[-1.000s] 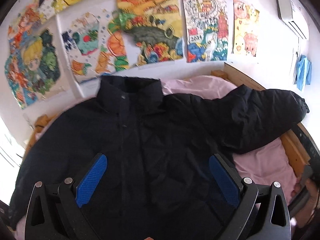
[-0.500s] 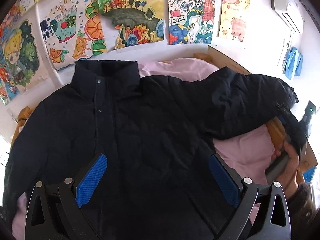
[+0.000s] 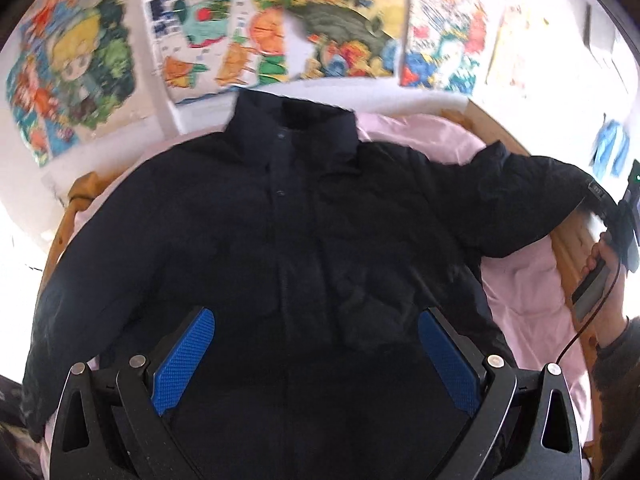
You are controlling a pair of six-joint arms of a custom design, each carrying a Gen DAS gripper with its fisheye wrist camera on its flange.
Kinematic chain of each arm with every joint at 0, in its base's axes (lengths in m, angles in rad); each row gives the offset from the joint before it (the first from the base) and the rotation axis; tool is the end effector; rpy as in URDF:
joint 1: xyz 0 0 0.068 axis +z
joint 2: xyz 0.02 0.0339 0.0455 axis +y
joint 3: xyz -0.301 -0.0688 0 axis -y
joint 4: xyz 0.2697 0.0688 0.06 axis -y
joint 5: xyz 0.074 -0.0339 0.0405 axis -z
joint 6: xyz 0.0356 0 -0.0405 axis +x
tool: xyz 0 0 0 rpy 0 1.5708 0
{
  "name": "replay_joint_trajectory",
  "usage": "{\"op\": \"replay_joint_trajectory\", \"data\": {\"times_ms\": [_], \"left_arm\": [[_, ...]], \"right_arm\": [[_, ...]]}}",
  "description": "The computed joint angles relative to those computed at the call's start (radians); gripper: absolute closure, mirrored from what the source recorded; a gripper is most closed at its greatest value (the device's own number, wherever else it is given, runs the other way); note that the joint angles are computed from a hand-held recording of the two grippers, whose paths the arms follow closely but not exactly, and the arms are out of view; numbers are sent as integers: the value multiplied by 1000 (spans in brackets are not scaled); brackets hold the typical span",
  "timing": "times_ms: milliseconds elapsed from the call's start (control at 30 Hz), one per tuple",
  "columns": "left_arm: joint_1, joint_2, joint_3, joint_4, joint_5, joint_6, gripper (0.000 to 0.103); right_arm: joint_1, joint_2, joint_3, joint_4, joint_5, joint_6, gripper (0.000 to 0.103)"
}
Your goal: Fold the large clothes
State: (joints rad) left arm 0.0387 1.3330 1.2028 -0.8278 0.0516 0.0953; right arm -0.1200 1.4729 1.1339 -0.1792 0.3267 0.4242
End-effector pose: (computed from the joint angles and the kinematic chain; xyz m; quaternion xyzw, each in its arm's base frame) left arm 0.2872 0.0093 0.3409 0.0347 0.9525 -0.0044 0.3025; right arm 0.3545 -0.0543 0.3266 0.3080 0.7998 -0.0639 0.5112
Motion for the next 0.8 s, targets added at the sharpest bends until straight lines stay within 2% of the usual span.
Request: {"op": "replay_joint_trajectory", "data": {"times_ms": [133, 300, 400, 500, 567, 667, 800], "left_arm": [[164, -18, 34, -10, 119, 68, 0], [414, 3, 90, -15, 289, 159, 0], [535, 50, 137, -22, 363, 181, 0], [636, 106, 172, -19, 442, 178, 0], [677, 157, 182, 1, 498, 168, 0], [687, 253, 190, 15, 545, 159, 0], [646, 376, 181, 40, 600, 173, 0]], "right_arm": [[148, 60, 218, -103, 110, -118, 99], [440, 172, 424, -81, 255, -389, 99], [604, 233, 463, -40, 279, -564, 99], [756, 325, 501, -68, 250, -689, 99], [824, 382, 525, -114, 233, -717, 100], [886, 466, 548, -195, 192, -679, 100], [917, 525, 494, -241, 158, -643, 100]]}}
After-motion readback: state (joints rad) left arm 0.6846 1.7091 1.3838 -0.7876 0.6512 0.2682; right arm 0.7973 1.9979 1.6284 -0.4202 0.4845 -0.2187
